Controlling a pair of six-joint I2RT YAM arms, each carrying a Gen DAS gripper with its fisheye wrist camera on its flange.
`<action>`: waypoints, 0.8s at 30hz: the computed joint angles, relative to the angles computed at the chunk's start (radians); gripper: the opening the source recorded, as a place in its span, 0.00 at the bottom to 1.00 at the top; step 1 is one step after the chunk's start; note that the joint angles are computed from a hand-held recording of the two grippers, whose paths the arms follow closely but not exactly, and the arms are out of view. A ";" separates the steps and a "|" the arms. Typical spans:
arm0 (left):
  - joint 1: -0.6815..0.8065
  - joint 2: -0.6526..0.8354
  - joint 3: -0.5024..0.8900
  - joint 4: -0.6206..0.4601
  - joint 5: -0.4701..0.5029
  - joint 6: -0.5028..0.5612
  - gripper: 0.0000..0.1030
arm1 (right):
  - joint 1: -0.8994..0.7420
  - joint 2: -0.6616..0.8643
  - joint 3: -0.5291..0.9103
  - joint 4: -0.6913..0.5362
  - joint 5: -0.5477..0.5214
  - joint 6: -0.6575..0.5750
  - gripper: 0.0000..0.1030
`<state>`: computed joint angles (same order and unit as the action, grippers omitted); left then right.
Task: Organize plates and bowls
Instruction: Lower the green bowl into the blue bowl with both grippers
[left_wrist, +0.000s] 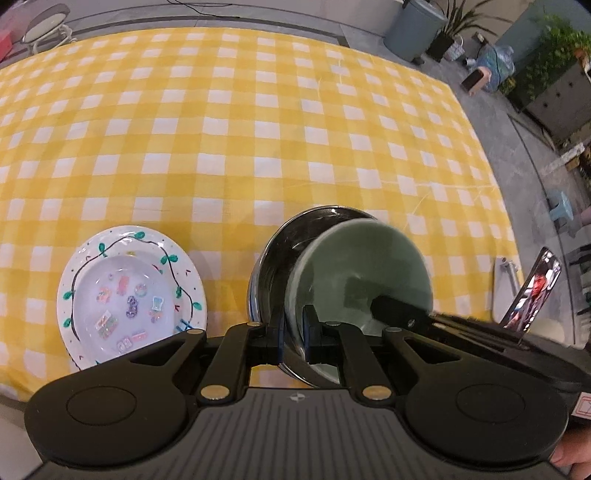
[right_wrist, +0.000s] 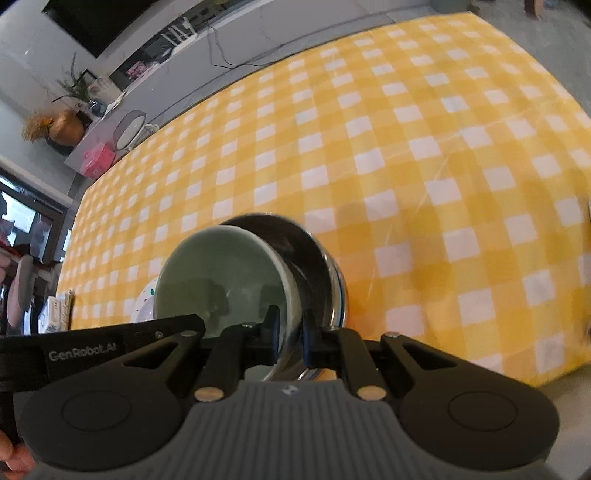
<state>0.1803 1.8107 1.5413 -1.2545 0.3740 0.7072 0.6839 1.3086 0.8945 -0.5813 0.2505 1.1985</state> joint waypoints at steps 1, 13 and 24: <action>-0.006 0.003 -0.003 0.004 -0.008 0.000 0.10 | -0.004 0.005 -0.006 0.016 0.010 -0.020 0.10; -0.051 -0.005 -0.008 0.031 -0.063 0.028 0.12 | 0.059 0.086 0.011 0.031 0.171 -0.183 0.10; -0.079 -0.040 -0.042 0.063 -0.095 0.084 0.14 | 0.044 0.057 -0.041 0.087 0.178 -0.205 0.12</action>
<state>0.1010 1.7705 1.4995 -1.1920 0.2794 0.7915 0.7278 1.3652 0.8531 -0.4945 0.4284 0.9930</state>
